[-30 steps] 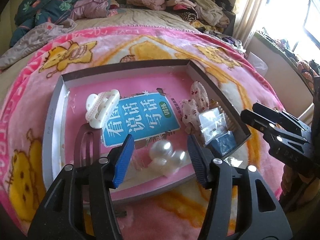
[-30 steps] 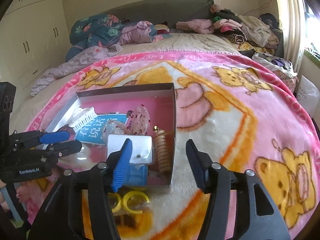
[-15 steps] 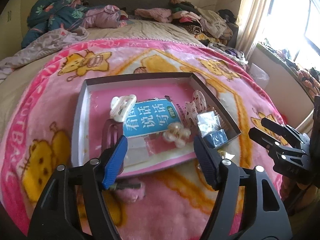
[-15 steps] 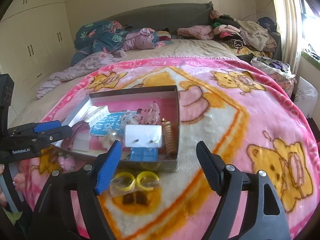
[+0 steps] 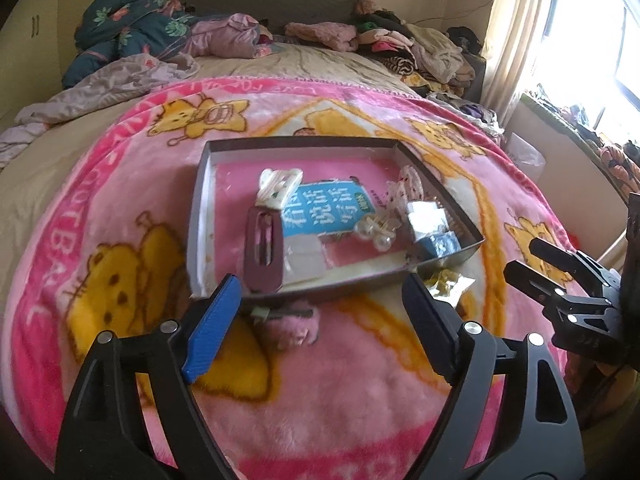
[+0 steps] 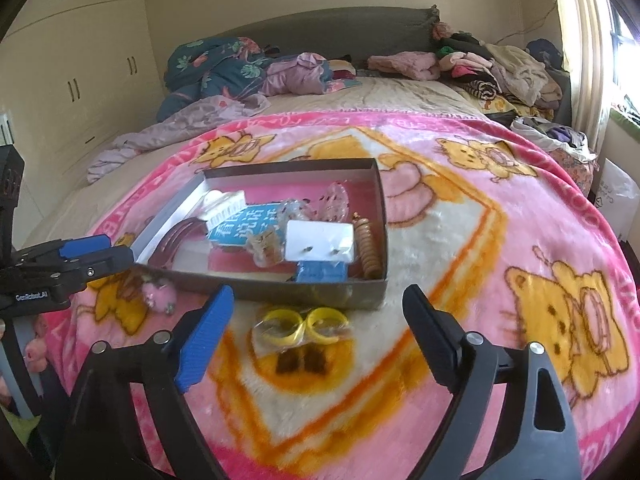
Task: Organize jewelry
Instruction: 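Withdraw both grippers from the box toward the last accessories, then grasp the pink pom-pom clip with the left gripper while the right grasps the bagged yellow bangles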
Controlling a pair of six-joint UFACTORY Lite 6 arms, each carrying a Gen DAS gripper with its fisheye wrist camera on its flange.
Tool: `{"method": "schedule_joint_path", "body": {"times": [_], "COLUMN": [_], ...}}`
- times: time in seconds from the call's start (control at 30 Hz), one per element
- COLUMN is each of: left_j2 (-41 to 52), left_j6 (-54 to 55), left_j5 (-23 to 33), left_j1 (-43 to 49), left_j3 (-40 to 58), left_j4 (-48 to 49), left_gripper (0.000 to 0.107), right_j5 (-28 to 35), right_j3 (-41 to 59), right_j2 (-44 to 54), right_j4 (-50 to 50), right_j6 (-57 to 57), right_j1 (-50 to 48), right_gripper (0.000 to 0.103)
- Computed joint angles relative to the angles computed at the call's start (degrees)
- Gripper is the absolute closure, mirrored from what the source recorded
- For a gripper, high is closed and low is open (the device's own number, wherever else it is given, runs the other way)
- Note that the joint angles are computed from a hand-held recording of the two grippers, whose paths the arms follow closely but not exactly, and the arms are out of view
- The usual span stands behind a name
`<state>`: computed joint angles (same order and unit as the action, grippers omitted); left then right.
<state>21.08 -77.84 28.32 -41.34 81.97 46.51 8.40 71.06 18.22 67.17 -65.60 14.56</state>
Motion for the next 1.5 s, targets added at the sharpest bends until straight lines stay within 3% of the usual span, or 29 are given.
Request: {"method": "schedule_joint_path", "body": {"times": [0.4,0.67,1.03,1.1,1.33,1.43,1.5], "left_j2": [-6.67,-6.82,-0.10,1.60,5.71,7.42,8.36], "left_j6": [-9.00,-10.91,-5.02,-3.05,1.08,1.63,1.69], "left_j5": [-1.85,-3.67,-7.56,-8.17,-8.97,-8.29,-7.75], "left_j1": [-0.23,0.41,3.06,3.94,5.71,5.99,6.05], "left_j3": [-13.04,-16.89,-12.35,-10.80,-6.38,-4.18,-2.98], "left_j4": [4.77,4.94,-1.38,-3.47,-8.30,-9.26,-9.63], "left_gripper": [0.030,0.029,0.027,0.027,0.027,0.027,0.027], "right_j5": [-1.07,-0.59,0.84,1.40,3.20,3.88,3.59], "right_j3": [-2.85,-1.87,7.49,9.54,17.38,19.11,18.67], "right_j2": [0.17,3.71,16.11,18.10,23.95,25.44,25.35], "right_j4": [-5.75,-2.55,-10.98,-11.10,-17.47,-16.37,-11.69], "right_j6": [5.04,1.07,8.22,8.18,13.48,12.51,7.82], "right_j1": [2.92,3.25,1.72,1.44,1.45,1.23,1.18], "right_gripper": [0.016,0.015,0.015,0.009,0.007,0.006,0.011]}}
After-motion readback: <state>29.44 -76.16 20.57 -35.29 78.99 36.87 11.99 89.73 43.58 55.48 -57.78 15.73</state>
